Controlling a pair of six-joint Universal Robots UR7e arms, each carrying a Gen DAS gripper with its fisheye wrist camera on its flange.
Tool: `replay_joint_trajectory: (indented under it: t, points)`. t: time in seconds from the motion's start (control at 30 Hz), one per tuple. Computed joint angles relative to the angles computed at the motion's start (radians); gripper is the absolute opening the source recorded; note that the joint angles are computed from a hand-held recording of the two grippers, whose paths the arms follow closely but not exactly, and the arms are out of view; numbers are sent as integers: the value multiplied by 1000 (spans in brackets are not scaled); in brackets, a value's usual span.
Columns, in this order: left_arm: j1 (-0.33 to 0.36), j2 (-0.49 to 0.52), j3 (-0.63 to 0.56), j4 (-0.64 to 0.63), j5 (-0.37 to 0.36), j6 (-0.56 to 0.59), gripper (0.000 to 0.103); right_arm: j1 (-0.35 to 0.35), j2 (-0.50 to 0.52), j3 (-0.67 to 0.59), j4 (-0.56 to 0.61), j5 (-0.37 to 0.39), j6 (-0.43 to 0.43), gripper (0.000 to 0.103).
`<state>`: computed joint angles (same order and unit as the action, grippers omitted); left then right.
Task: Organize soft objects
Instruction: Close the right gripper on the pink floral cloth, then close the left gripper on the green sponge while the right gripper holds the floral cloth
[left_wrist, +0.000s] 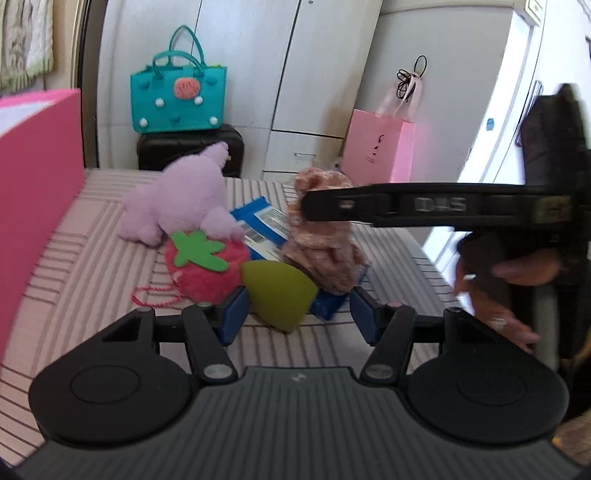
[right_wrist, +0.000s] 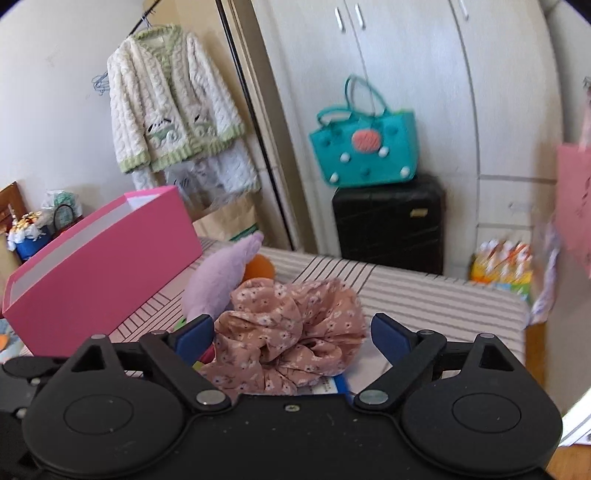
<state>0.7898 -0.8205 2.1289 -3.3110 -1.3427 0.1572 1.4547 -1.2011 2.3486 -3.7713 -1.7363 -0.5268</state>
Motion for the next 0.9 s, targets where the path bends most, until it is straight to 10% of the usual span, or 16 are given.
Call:
replay_joint_trajectory:
  t: [0.17,0.33,0.7,0.9]
  points:
    - [-14,4,5,-13,30,4,59,-18,9,-19,60,24,-10,83]
    - [-20,13,-4,-5,51,-9,59,-24,-24,8,105,44,-15,24]
    - [-59,54,-21,-31,163,-77,59,-4,-71,87,36,-24,-54,20]
    - [-81,74,-19,-48,235,-123,41,-14,-70,78,54,-1,-55,20]
